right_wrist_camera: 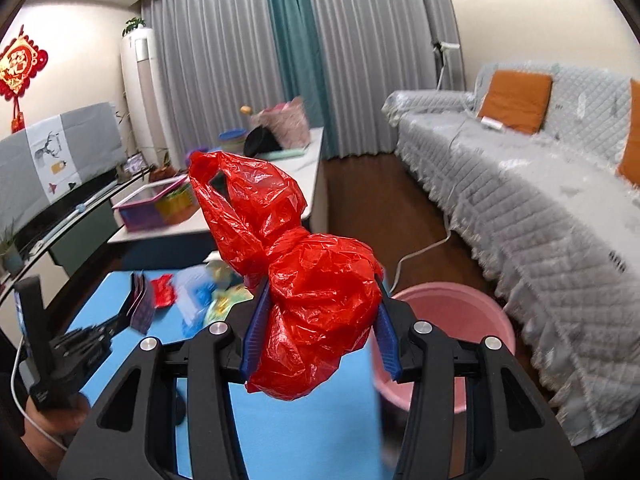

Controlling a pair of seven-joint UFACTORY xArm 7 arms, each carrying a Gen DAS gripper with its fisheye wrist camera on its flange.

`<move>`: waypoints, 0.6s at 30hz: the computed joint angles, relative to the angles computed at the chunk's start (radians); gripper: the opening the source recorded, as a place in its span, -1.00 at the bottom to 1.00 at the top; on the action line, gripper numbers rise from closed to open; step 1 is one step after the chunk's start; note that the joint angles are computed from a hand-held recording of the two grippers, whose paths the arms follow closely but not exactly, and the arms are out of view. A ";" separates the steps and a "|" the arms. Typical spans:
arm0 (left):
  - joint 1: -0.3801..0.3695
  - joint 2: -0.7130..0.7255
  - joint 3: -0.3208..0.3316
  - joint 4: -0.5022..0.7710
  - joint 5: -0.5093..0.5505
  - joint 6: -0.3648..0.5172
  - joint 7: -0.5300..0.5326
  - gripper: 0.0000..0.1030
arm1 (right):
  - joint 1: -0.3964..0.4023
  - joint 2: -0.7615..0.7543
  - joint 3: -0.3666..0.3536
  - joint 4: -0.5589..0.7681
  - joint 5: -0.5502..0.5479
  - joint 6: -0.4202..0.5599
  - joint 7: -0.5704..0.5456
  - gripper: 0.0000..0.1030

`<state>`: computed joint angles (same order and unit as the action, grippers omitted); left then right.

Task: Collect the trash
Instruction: 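Carry the red bag and the pink wrapper over the pink bucket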

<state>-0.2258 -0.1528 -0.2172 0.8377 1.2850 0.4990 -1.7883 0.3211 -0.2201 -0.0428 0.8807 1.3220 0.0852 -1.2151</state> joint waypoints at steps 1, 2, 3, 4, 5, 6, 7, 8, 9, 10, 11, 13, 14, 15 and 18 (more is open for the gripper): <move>-0.003 0.005 -0.003 0.007 -0.001 0.002 0.003 -0.99 | -0.002 0.005 -0.007 0.011 0.004 -0.004 -0.020 -0.08; -0.007 0.011 -0.006 0.014 -0.002 0.005 0.006 -0.99 | -0.005 0.010 -0.012 0.019 0.010 -0.005 -0.037 -0.08; -0.011 0.013 -0.007 0.018 -0.004 0.007 0.007 -0.99 | -0.010 0.019 -0.018 0.031 0.019 -0.007 -0.058 -0.08; -0.017 0.019 -0.011 0.027 -0.006 0.011 0.011 -0.99 | -0.017 0.032 -0.027 0.046 0.040 -0.006 -0.087 -0.08; -0.022 0.022 -0.012 0.032 -0.005 0.014 0.014 -0.99 | -0.027 0.034 -0.029 0.049 0.060 -0.003 -0.108 -0.08; -0.028 0.029 -0.015 0.043 -0.005 0.021 0.019 -0.99 | -0.038 0.045 -0.033 0.058 0.097 0.000 -0.141 -0.08; -0.034 0.034 -0.016 0.050 -0.007 0.024 0.024 -0.99 | -0.052 0.049 -0.031 0.060 0.122 0.002 -0.162 -0.08; -0.040 0.038 -0.015 0.057 -0.011 0.025 0.027 -0.99 | -0.067 0.057 -0.030 0.064 0.150 0.005 -0.184 -0.08; -0.045 0.044 -0.014 0.064 -0.015 0.026 0.032 -0.99 | -0.084 0.066 -0.029 0.066 0.171 0.012 -0.196 -0.08; -0.051 0.054 -0.015 0.077 -0.023 0.029 0.042 -0.99 | -0.099 0.070 -0.022 0.063 0.181 0.015 -0.198 -0.08; -0.057 0.062 -0.014 0.086 -0.028 0.031 0.049 -0.99 | -0.118 0.078 -0.019 0.063 0.182 0.026 -0.189 -0.08; -0.071 0.081 -0.012 0.108 -0.038 0.036 0.063 -0.99 | -0.150 0.090 -0.004 0.063 0.178 0.031 -0.180 -0.08; -0.077 0.092 -0.010 0.120 -0.044 0.036 0.071 -0.99 | -0.163 0.099 0.002 0.069 0.186 0.026 -0.193 -0.08; -0.084 0.103 -0.007 0.133 -0.049 0.035 0.077 -0.99 | -0.174 0.105 0.008 0.071 0.186 0.024 -0.194 -0.08; -0.110 0.145 -0.001 0.185 -0.057 0.034 0.094 -0.99 | -0.212 0.122 0.012 0.076 0.150 0.048 -0.145 -0.08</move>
<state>-0.3355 -0.0080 -0.2178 1.0231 1.2281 0.5334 -1.6942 0.1093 -0.0977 -0.0312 0.9564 1.4715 0.1328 -1.3600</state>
